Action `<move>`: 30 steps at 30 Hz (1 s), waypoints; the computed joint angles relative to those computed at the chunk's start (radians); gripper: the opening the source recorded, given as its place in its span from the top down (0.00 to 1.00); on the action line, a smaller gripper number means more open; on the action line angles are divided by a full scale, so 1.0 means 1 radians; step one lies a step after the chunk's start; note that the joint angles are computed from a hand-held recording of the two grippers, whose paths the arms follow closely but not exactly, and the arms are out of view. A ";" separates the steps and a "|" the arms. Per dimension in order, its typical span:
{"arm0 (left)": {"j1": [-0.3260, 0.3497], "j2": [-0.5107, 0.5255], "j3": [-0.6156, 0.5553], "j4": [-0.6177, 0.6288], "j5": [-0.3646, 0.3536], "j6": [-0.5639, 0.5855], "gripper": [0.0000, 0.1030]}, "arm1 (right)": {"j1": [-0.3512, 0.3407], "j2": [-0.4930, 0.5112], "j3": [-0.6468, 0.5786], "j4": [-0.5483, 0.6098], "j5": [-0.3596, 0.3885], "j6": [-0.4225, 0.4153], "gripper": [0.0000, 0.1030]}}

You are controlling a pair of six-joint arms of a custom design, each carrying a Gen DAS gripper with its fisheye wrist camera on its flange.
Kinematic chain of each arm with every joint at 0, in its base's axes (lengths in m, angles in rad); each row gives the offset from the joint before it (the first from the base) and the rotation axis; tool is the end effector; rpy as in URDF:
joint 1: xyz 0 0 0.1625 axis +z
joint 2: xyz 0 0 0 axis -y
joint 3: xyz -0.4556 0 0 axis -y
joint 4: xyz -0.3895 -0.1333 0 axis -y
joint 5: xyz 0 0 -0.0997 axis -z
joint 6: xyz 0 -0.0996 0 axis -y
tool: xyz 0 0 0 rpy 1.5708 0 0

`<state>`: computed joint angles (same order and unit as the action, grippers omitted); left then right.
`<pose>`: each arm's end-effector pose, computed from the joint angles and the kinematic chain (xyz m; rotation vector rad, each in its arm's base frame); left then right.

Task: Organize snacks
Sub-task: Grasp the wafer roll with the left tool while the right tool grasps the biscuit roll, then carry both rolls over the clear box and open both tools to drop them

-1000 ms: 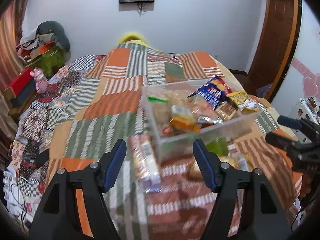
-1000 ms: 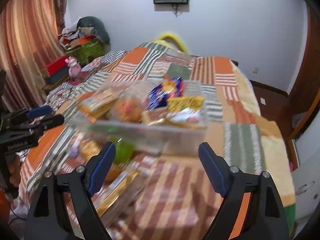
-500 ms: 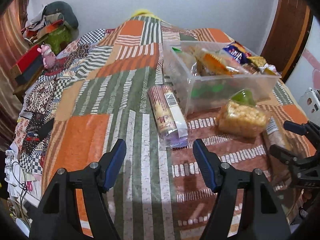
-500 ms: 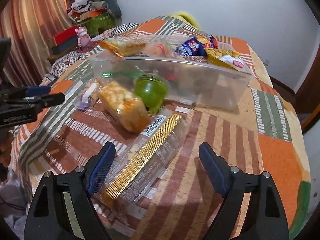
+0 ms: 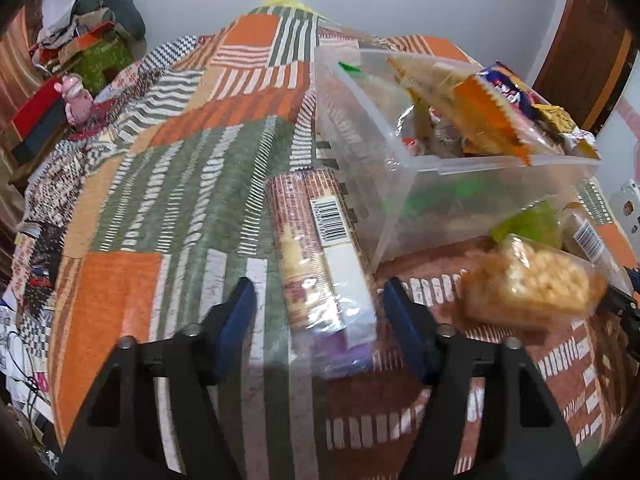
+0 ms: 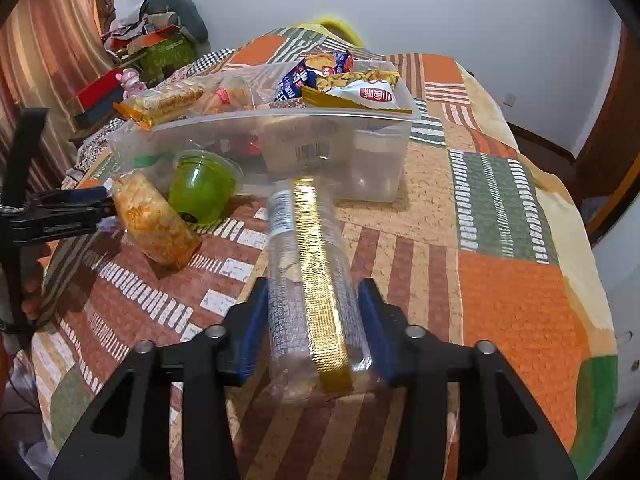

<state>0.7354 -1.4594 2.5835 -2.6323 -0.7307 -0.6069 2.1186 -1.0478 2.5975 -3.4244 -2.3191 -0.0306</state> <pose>-0.0938 -0.3647 0.1914 0.3060 2.3734 -0.6493 0.2397 -0.2670 0.1280 0.5521 -2.3672 0.6028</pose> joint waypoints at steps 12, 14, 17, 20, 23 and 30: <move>-0.119 -0.231 0.088 0.253 -0.066 -0.173 0.56 | 0.003 -0.025 0.026 -0.014 0.029 0.001 0.66; -0.167 -0.301 0.100 0.363 -0.081 -0.236 0.56 | 0.008 -0.033 0.033 -0.008 0.029 0.005 0.66; -0.202 -0.346 0.100 0.452 -0.100 -0.271 0.55 | 0.016 -0.044 0.036 0.013 0.031 0.016 0.66; -0.199 -0.334 0.088 0.477 -0.090 -0.285 0.51 | 0.015 -0.050 0.026 0.049 0.032 0.020 0.63; -0.168 -0.292 0.081 0.421 -0.058 -0.263 0.48 | 0.014 -0.040 0.006 0.056 0.018 0.016 0.63; -0.141 -0.217 0.092 0.291 -0.019 -0.204 0.54 | -0.009 0.001 -0.012 0.012 0.027 -0.022 0.63</move>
<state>0.5945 -1.6760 2.6755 -2.3414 -0.7492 -0.8112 2.1096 -1.0470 2.5858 -3.4127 -2.2921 -0.0526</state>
